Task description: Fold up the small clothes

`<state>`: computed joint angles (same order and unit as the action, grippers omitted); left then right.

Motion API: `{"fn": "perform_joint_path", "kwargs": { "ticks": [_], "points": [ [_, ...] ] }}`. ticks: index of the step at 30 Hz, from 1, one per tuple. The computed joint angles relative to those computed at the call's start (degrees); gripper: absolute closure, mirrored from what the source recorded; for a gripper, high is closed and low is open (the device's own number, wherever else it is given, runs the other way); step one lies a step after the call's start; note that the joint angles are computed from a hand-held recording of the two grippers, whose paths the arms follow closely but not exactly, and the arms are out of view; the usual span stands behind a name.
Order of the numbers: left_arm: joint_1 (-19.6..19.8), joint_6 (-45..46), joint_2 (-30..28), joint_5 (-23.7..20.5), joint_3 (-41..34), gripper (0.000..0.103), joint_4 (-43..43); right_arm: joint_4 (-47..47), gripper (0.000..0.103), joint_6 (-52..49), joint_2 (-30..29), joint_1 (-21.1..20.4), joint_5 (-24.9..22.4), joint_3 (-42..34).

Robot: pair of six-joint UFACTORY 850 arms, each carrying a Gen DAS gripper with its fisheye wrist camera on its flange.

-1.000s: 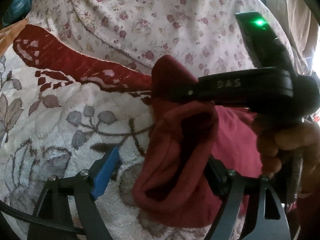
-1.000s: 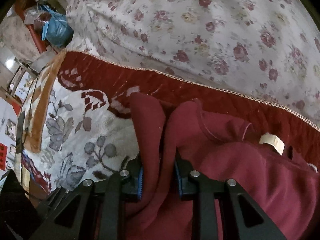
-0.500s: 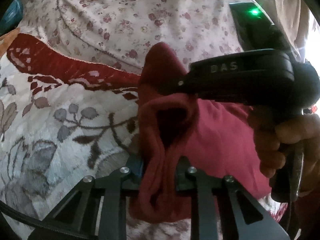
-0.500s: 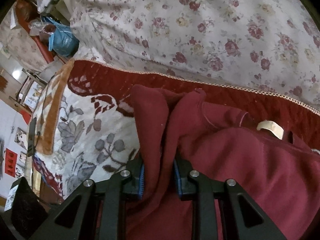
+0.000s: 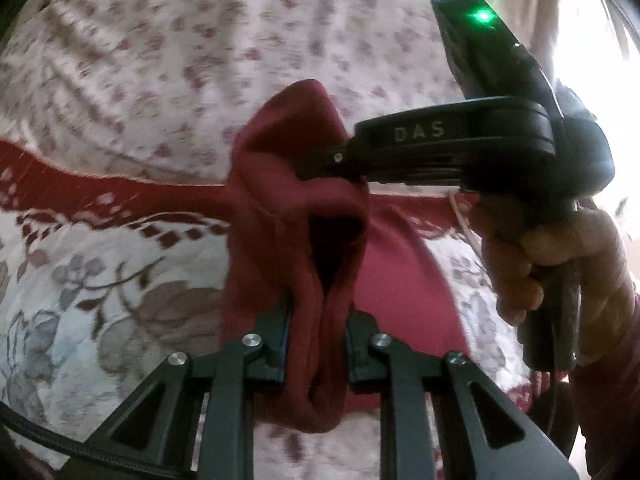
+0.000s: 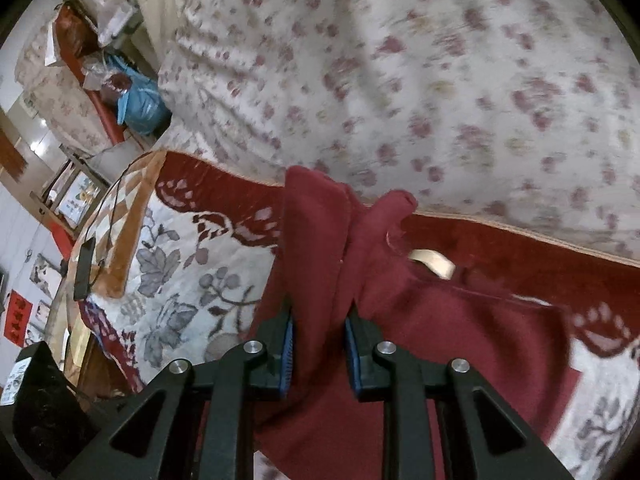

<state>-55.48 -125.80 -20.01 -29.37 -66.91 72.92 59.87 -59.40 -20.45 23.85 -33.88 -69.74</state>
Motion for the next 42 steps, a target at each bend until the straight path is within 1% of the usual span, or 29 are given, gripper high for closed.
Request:
{"fn": "perform_joint_path", "kwargs": {
  "ticks": [4, 9, 15, 16, 19, 21, 24, 26, 27, 28, 29, 30, 31, 32, 34, 35, 37, 38, 39, 40, 42],
  "points": [
    [-0.41, 7.04, -3.92, 1.17, -5.89, 0.084, -4.65, 0.81, 0.08, -1.51, 1.72, -4.18, -0.7, 2.36],
    [-0.9, 16.83, -9.62, 2.53, -13.25, 0.084, -11.87, 1.6, 0.081, -3.6, 2.06, -8.95, -2.09, 4.45],
    [-1.39, 29.5, -16.83, 2.3, -22.47, 0.084, -21.63, 4.42, 0.081, -7.4, 1.99, -13.76, -3.42, 6.66],
    [-1.32, 31.07, -17.95, 2.38, -23.76, 0.084, -23.35, 4.54, 0.081, -7.4, 1.76, -14.21, -3.39, 6.76],
    [-0.8, 34.27, -20.22, 4.48, -25.91, 0.084, -28.6, 3.11, 0.081, -5.69, 0.31, -15.0, -1.46, 6.68],
    [-1.1, 36.3, -21.91, 3.96, -27.79, 0.084, -30.7, 2.87, 0.081, -3.97, -0.86, -15.8, -1.38, 6.75],
    [-1.66, 38.79, -23.68, 2.58, -29.82, 0.084, -32.38, 5.13, 0.081, -4.97, -1.75, -16.89, -1.2, 7.89],
    [-2.15, 39.86, -23.56, 2.11, -29.6, 0.084, -31.95, 5.6, 0.081, -4.79, -2.24, -17.05, -0.66, 8.42],
    [-2.25, 40.32, -22.89, 2.71, -28.75, 0.076, -31.94, 6.41, 0.08, -4.97, -2.18, -17.28, -0.84, 8.71],
    [-2.22, 40.86, -21.04, 4.93, -26.3, 0.07, -32.28, 7.24, 0.078, -4.99, -1.95, -17.58, -1.22, 8.98],
    [-2.17, 40.81, -19.5, 6.34, -24.26, 0.057, -32.59, 7.43, 0.074, -4.07, -1.27, -17.93, -1.16, 9.47],
    [-2.25, 39.17, -17.99, 6.88, -22.48, 0.049, -31.46, 7.13, 0.074, -3.29, -0.24, -18.13, -0.47, 10.1],
    [-2.49, 35.32, -16.12, 7.01, -20.15, 0.047, -27.93, 7.56, 0.074, -4.15, 1.74, -18.38, 0.75, 11.4],
    [-2.96, 30.12, -14.14, 5.9, -17.8, 0.043, -22.64, 8.39, 0.074, -5.53, 3.51, -18.48, 1.28, 12.59],
    [-3.73, 24.4, -11.86, 2.05, -15.04, 0.042, -16.85, 10.34, 0.074, -9.02, 6.7, -18.72, 1.05, 14.55],
    [-4.14, 21.91, -11.02, -1.43, -13.97, 0.042, -14.77, 11.79, 0.074, -11.96, 8.55, -18.67, 0.21, 15.76],
    [-3.87, 19.65, -10.67, -5.32, -12.99, 0.042, -13.73, 12.44, 0.074, -14.64, 10.69, -17.5, -0.7, 17.12],
    [-3.4, 18.96, -10.77, -7.1, -12.63, 0.042, -14.63, 12.1, 0.074, -15.37, 11.19, -16.65, -1.01, 17.55],
    [-3.01, 18.29, -11.02, -8.04, -12.38, 0.042, -15.46, 11.57, 0.074, -15.8, 11.22, -15.98, -1.16, 17.67],
    [-2.51, 17.79, -11.27, -8.0, -12.06, 0.042, -16.1, 10.79, 0.074, -15.82, 11.19, -14.88, -0.5, 17.94],
    [-1.51, 18.93, -12.05, -6.48, -11.14, 0.042, -19.26, 8.78, 0.074, -15.22, 10.71, -12.96, 2.67, 18.65]
  ]
}}
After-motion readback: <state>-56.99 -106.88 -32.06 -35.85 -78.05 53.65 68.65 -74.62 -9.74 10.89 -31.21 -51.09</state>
